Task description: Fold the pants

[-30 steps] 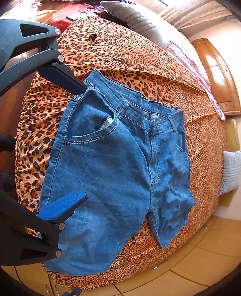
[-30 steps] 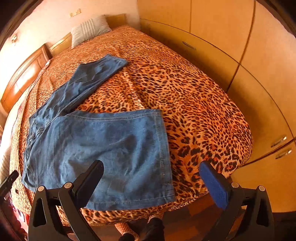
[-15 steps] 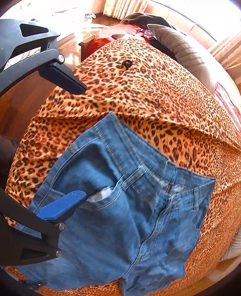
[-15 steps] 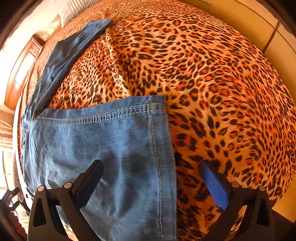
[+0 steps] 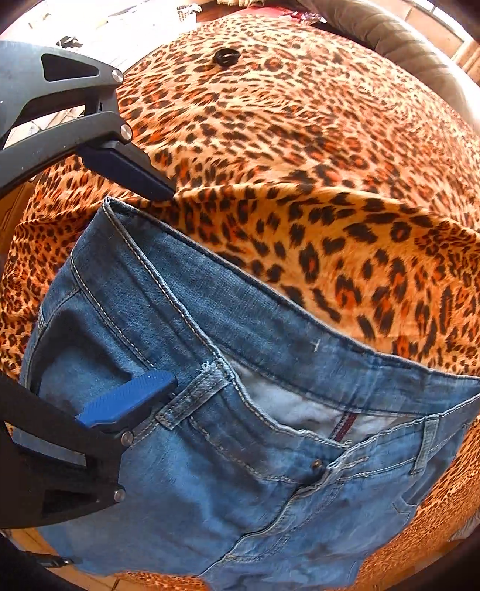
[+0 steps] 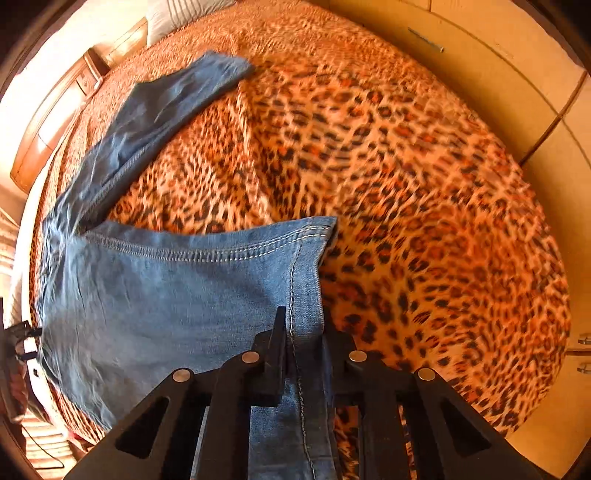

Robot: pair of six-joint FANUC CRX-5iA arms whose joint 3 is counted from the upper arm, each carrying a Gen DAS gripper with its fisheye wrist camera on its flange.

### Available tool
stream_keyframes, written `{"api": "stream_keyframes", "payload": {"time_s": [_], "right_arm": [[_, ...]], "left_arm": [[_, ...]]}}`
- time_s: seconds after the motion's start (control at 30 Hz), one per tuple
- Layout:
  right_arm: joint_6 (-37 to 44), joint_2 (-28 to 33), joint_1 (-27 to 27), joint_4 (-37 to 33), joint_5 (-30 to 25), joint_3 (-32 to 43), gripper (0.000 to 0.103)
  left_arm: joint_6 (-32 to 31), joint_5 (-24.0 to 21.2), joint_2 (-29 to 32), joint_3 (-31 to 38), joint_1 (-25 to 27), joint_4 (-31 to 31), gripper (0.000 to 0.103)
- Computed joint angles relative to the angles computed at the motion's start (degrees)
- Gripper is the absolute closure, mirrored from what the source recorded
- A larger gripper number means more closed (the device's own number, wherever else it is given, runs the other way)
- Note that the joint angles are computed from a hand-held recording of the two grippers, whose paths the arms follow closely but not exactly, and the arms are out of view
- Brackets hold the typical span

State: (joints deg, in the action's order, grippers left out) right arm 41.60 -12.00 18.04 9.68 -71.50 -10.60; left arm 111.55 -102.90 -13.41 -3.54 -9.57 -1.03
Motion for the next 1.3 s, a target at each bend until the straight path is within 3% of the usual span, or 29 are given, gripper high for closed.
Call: {"api": "stream_keyframes", "payload": {"time_s": [0.07, 0.13, 0.23, 0.3, 0.4, 0.5, 0.67, 0.87, 1.0, 1.07, 1.1, 1.13, 1.23, 1.3], "right_arm": [[-0.2, 2.6, -0.2, 3.4, -1.8, 1.3, 0.087], [2.4, 7.0, -2.5, -0.3, -6.7, 5.5, 0.086], [0.8, 7.3, -4.0, -2.3, -10.1, 7.5, 0.080], [-1.3, 6.0, -5.0, -1.7, -10.3, 8.4, 0.058], [-0.2, 6.4, -7.1, 0.1, -8.8, 12.4, 0.044], [1.9, 11.4, -9.6, -1.3, -5.5, 19.9, 0.034], [6.0, 24.7, -15.2, -10.9, -1.1, 35.8, 0.033], [5.2, 41.9, -17.2, -17.3, -6.7, 54.4, 0.033], [5.1, 49.6, -16.3, -15.9, -11.8, 61.9, 0.033], [5.5, 50.3, -15.1, -13.4, -10.8, 61.9, 0.037], [6.5, 49.6, -15.0, -13.6, -9.1, 60.9, 0.072], [7.8, 49.5, -15.6, -16.1, -8.9, 61.3, 0.095], [9.8, 43.1, -15.7, -15.5, -2.2, 53.4, 0.095], [9.8, 39.5, -16.0, -13.1, -0.3, 47.4, 0.092]], "left_arm": [[-0.3, -0.3, -1.1, -2.6, 1.9, 2.7, 0.008], [-1.1, -0.6, -2.0, -3.8, 3.5, 3.9, 0.008], [-4.9, -2.3, -3.6, -3.0, 6.0, 3.3, 0.008], [-7.2, -2.3, -4.7, -1.2, 7.4, 2.4, 0.008], [-7.9, -1.4, -3.3, 3.1, 9.6, 2.1, 0.008], [-4.8, 1.4, 0.4, 6.6, 10.6, 4.3, 0.008], [2.6, 3.4, 9.9, 12.3, 7.3, 8.4, 0.008], [7.5, 4.6, 18.8, 18.3, 1.2, 8.6, 0.008], [8.9, 4.6, 21.7, 19.8, -2.1, 7.4, 0.008], [8.6, 2.8, 23.3, 21.7, -3.9, 5.0, 0.011], [8.1, 2.8, 23.4, 21.3, -4.2, 3.7, 0.014], [8.2, 2.3, 23.5, 21.8, -4.8, 2.9, 0.019], [9.0, 3.4, 25.2, 24.0, -7.8, 2.3, 0.035], [8.8, 2.8, 25.5, 24.7, -8.9, 1.3, 0.035]]}}
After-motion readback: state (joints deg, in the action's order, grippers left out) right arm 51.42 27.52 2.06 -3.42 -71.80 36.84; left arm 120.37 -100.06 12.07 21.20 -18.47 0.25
